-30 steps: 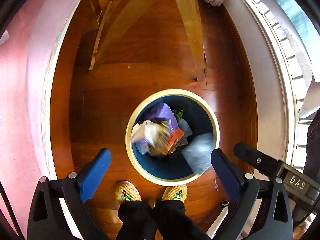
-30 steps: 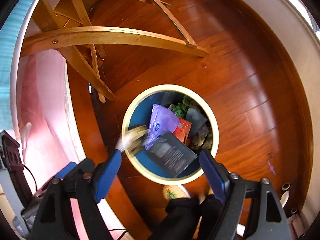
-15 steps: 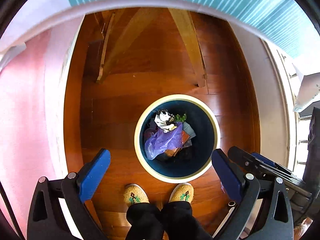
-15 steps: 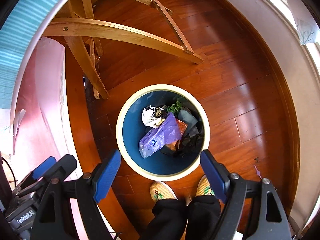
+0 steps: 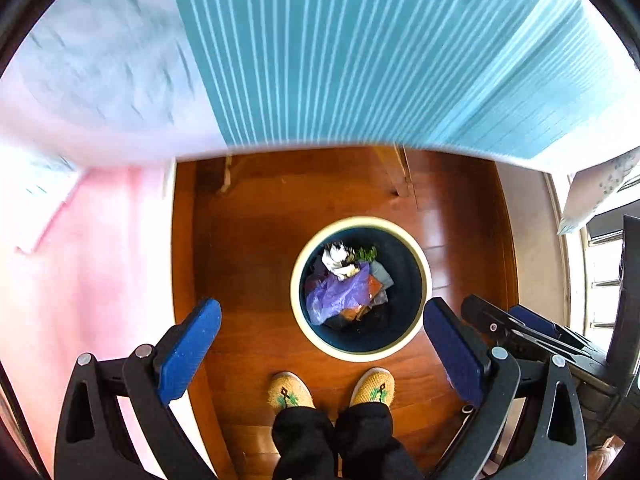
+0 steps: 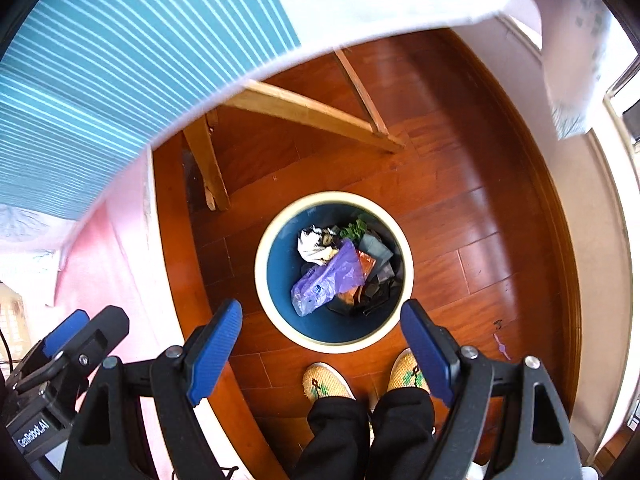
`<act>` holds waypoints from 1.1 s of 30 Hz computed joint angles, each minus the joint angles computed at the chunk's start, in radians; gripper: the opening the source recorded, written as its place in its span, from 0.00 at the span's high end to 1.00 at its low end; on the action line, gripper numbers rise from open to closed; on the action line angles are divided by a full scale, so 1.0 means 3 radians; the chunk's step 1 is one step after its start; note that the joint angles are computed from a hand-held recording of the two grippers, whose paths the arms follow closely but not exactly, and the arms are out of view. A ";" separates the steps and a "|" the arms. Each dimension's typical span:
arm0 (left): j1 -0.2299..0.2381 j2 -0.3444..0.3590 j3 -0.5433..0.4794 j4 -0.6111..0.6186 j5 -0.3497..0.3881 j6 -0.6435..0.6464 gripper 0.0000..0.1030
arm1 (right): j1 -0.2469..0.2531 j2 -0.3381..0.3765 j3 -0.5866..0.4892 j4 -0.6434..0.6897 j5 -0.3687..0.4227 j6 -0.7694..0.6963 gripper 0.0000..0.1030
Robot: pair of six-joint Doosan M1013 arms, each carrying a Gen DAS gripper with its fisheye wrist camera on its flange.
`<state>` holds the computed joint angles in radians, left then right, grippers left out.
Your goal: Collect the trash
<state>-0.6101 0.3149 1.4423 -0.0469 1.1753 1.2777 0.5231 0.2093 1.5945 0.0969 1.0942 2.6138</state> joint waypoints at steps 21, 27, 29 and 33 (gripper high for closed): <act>-0.0009 -0.0030 -0.1185 0.0408 0.0472 -0.0143 0.03 | -0.0024 -0.0018 -0.1174 -0.0679 0.0759 -0.0228 0.20; -0.0058 -0.0033 -0.1450 0.0552 0.0610 -0.0204 0.03 | 0.0003 0.0016 -0.1534 -0.0881 0.0982 -0.0422 0.20; -0.0084 -0.0048 -0.1503 0.0616 0.0624 -0.0224 0.03 | 0.0018 0.0016 -0.1626 -0.0947 0.1027 -0.0459 0.20; -0.0129 -0.0074 -0.1567 0.0751 0.0620 -0.0306 0.03 | 0.0051 0.0019 -0.1753 -0.1048 0.1092 -0.0475 0.20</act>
<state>-0.6488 0.2926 0.9722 0.1783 1.3613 1.1860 0.5385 0.2149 1.0684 -0.2174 1.4220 2.4713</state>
